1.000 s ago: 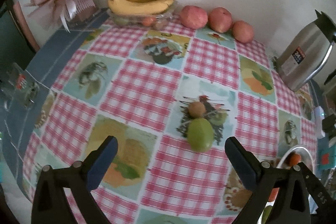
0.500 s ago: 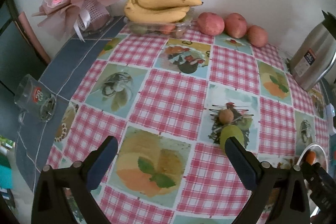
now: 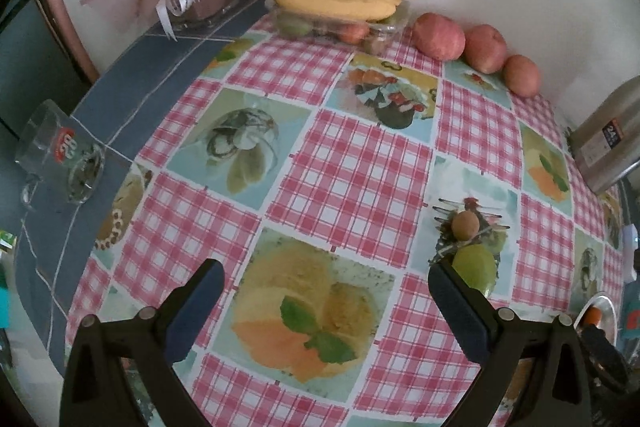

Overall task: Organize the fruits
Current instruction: 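Withdraw both open tools from the plate toward the remaining green pear, then grasp the green pear with the right tool and lift it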

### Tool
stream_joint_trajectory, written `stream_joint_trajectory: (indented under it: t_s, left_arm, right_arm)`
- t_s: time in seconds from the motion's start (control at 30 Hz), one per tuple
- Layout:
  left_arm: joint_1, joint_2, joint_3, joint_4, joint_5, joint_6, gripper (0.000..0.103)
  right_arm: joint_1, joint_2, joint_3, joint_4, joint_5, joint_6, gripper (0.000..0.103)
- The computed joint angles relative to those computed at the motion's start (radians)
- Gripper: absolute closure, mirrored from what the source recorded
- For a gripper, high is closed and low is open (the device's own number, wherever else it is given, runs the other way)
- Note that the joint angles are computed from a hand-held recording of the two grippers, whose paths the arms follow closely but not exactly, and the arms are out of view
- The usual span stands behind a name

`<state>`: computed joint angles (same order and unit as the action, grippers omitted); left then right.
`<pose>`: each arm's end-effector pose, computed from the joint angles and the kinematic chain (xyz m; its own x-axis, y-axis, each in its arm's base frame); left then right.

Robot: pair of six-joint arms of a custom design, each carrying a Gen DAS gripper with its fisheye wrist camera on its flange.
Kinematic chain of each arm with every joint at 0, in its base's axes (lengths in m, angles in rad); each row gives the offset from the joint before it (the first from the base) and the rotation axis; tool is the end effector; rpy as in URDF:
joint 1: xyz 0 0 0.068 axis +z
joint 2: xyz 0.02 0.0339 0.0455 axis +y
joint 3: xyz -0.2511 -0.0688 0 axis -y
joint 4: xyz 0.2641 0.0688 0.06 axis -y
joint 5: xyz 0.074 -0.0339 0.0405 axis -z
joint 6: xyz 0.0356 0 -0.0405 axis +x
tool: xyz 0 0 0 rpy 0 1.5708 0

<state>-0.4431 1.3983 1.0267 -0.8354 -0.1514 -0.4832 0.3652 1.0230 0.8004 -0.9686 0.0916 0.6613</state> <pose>0.2585 -0.1167 0.2188 -0.9220 -0.0708 -0.3806 -0.0599 0.9974 -0.0405 0.1885 0.0686 0.2264 -0.8836 0.3169 -0.3446 0.2771 0.9473 0.1605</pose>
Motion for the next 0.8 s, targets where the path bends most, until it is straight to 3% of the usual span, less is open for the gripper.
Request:
stream_joint_trajectory:
  t_s: [0.3, 0.8]
  left_arm:
    - [0.031, 0.092, 0.0, 0.029, 0.046, -0.039, 0.0]
    - [0.123, 0.132, -0.038, 0.083, 0.097, -0.074, 0.0]
  right_arm:
    - [0.045, 0.181, 0.022, 0.117, -0.02, -0.014, 0.006]
    - [0.117, 0.397, 0.108, 0.182, 0.017, 0.001, 0.006]
